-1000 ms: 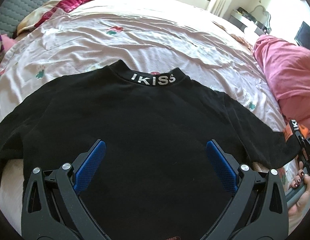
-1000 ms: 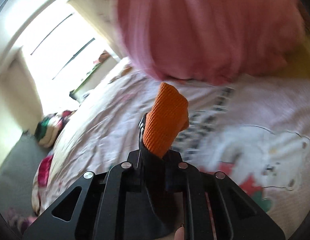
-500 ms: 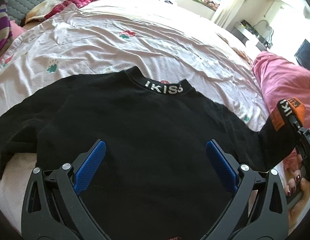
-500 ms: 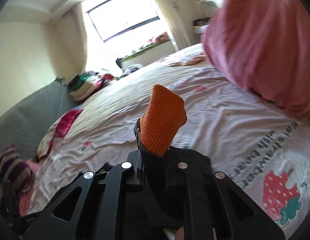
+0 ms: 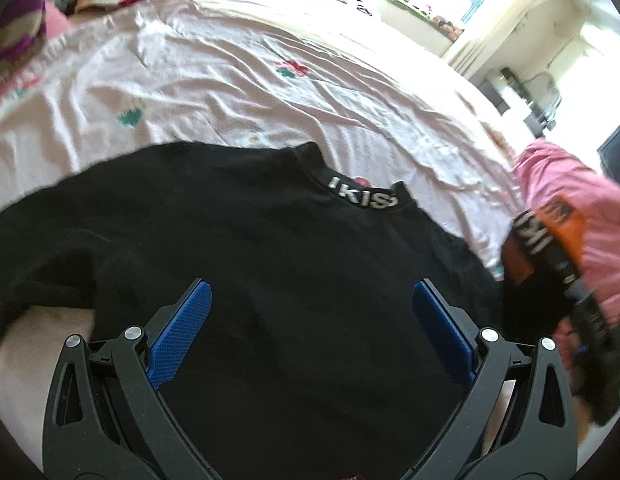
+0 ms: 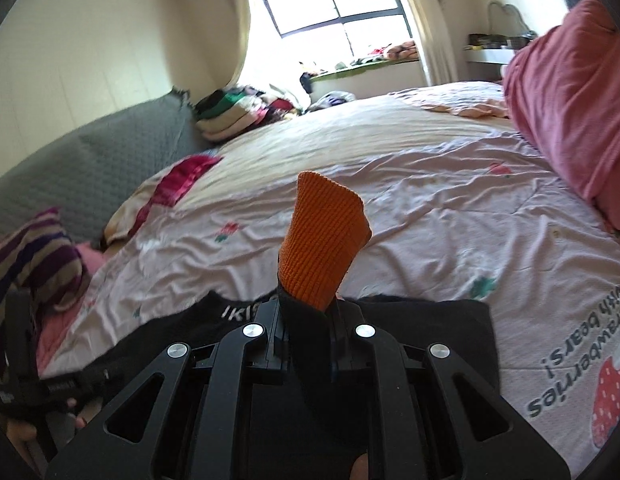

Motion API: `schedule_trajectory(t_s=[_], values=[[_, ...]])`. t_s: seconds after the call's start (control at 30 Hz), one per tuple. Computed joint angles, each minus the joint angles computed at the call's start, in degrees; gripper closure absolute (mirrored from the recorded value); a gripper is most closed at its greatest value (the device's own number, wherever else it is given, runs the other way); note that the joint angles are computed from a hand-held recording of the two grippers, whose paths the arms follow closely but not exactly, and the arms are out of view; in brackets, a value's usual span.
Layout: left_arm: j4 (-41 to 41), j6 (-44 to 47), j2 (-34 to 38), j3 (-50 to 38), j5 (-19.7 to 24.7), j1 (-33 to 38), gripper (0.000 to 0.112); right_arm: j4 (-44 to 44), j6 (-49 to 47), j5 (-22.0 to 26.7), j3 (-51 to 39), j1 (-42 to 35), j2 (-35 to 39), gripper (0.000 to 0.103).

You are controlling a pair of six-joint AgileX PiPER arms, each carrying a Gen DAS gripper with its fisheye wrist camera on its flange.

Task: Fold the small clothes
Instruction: 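Carry the sleeve across the shirt body and open the right tool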

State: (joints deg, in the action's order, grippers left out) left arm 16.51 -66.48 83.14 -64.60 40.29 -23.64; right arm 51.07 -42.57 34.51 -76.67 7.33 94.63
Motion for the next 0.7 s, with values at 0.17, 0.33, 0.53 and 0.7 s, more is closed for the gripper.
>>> schedule_trajectory(t_s=[0.17,0.33,0.53,0.7], values=[[-3.8,2.7,0.7,1.2,-3.4,1.2,0.018,-3.3,-0.2,-1.0,1.0,3.7,1.4,0.088],[-7.6,5.1,1.2,2.8,-7.1,2.2,0.018,-3.2,-1.0,2.4,0.6,4.5,3.6,0.073],[-16.7,12.4,2.5,4.5,-12.1,3.8,0.018,2.8,-4.9,7.8,0.7,2.1,3.9,0.049],[-24.2,19.1,5.0,4.9,-15.2,3.3,0.025,0.6,-1.7,7.4,-0.3,-0.3,3.5,0.046]])
